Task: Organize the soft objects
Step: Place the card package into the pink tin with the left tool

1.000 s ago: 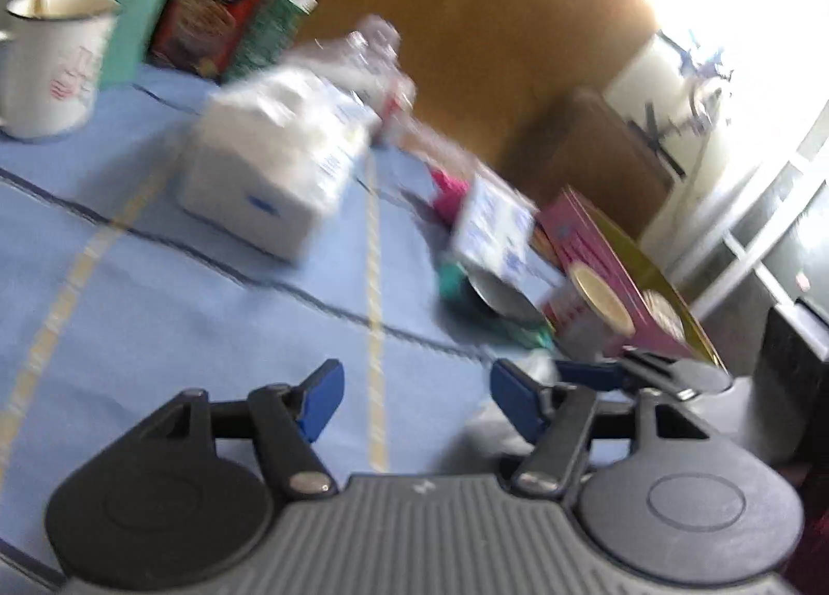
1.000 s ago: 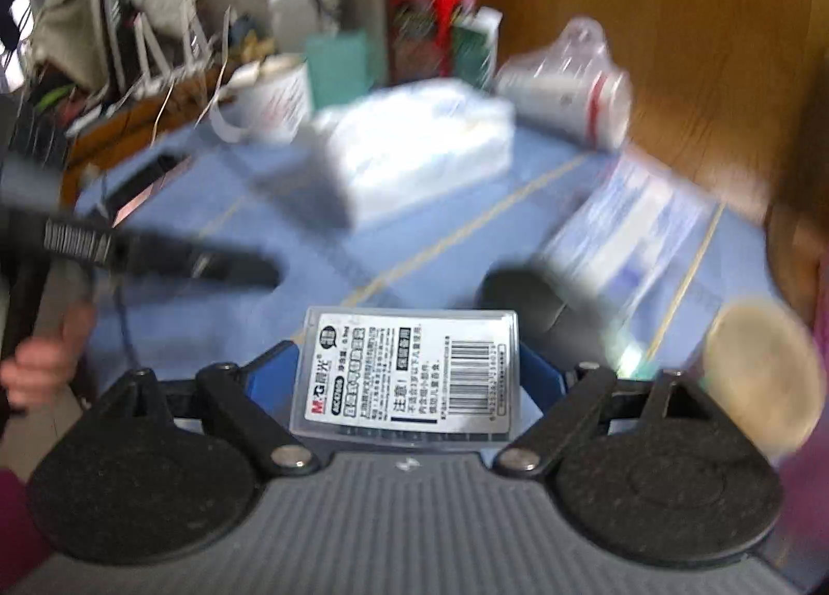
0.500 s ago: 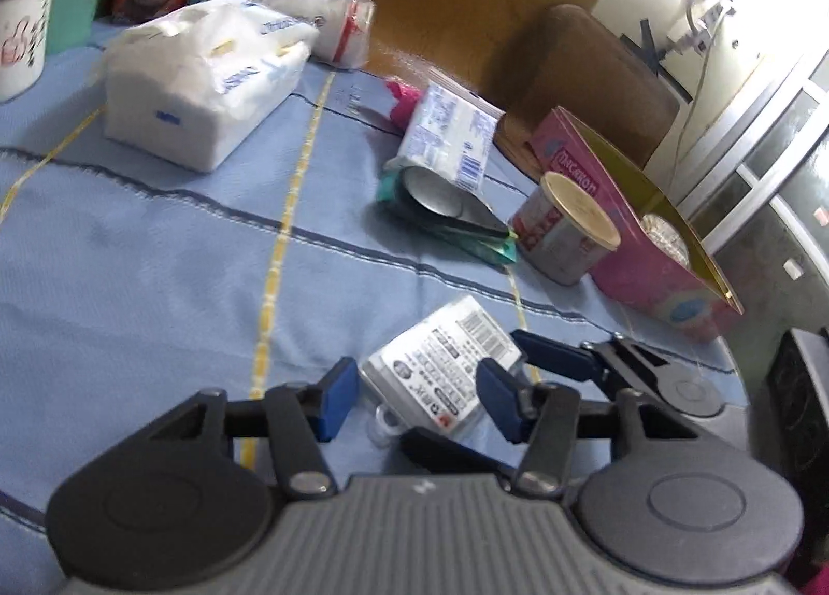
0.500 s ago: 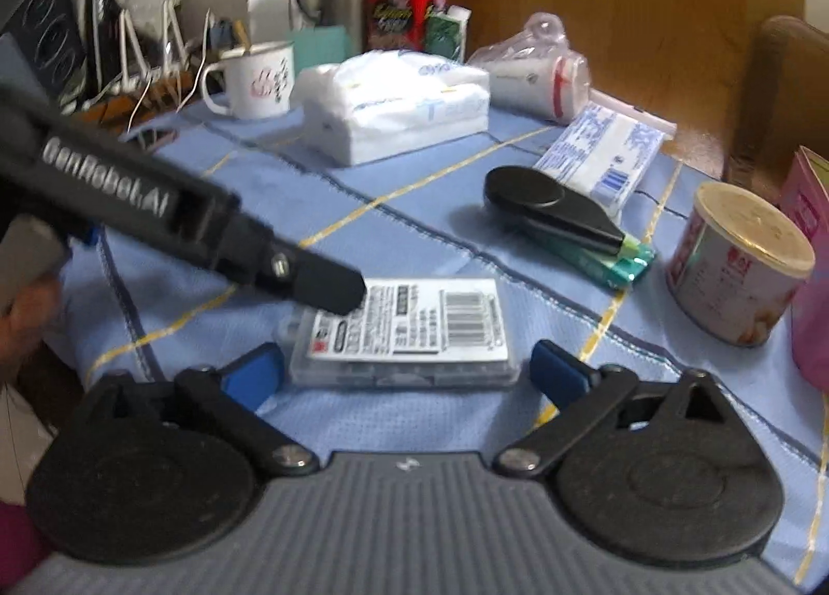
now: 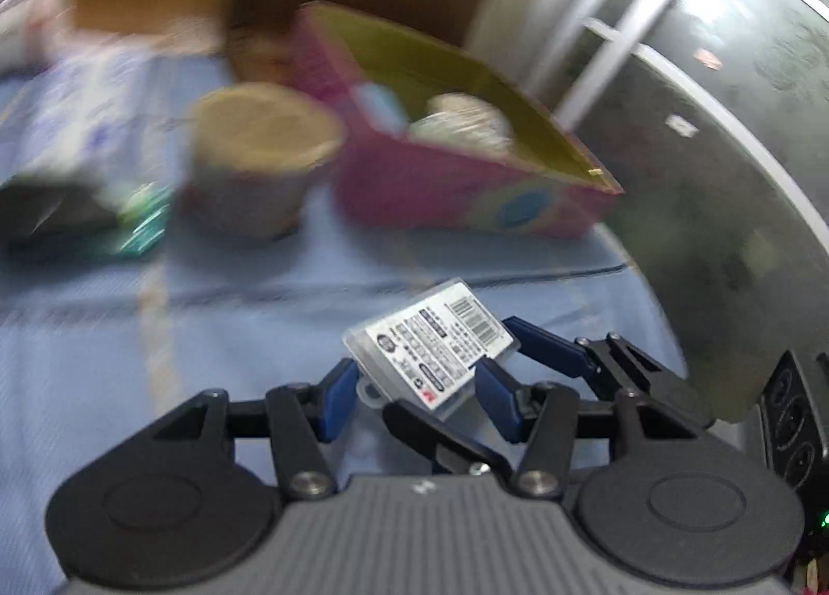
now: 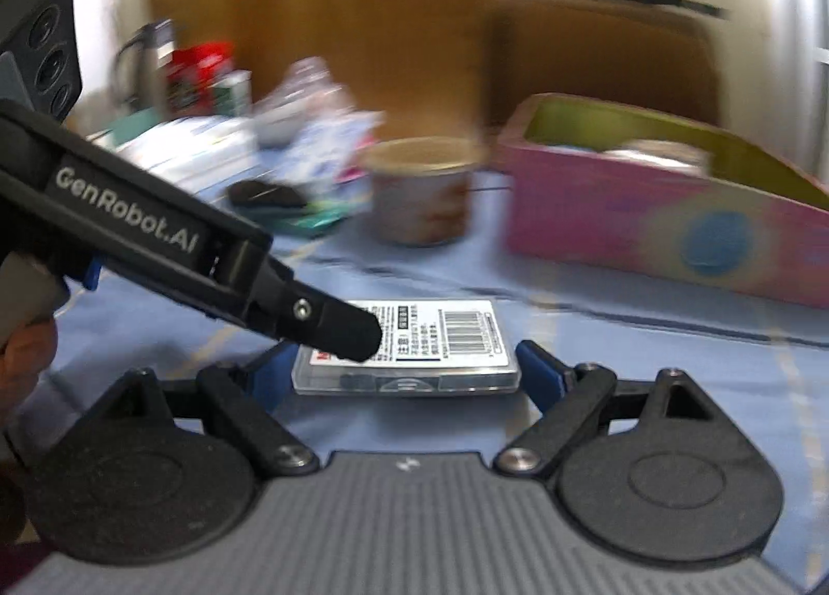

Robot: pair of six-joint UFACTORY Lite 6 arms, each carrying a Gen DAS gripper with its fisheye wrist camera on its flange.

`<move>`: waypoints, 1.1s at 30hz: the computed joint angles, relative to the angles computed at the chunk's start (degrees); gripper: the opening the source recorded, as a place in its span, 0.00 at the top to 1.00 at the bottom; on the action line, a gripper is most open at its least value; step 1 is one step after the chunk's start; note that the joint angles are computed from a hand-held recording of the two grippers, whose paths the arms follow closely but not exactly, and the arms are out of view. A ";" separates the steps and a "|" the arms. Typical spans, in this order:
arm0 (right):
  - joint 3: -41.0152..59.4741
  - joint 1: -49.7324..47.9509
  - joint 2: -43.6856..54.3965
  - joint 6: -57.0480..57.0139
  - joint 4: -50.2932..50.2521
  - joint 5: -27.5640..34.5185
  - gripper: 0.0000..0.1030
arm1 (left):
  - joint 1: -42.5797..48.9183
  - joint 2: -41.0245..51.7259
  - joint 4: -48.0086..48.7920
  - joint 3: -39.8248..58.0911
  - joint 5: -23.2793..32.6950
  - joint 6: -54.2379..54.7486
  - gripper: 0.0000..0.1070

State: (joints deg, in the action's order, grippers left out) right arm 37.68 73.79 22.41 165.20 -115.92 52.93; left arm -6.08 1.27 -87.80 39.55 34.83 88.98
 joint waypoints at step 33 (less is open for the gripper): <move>2.05 -27.56 -10.76 3.62 -19.54 -0.43 0.27 | 20.00 -5.80 -6.40 1.52 3.05 9.75 0.41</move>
State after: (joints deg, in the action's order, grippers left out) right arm 39.73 46.24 11.65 168.81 -135.46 52.50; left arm 13.91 -4.53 -94.19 41.07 37.88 98.73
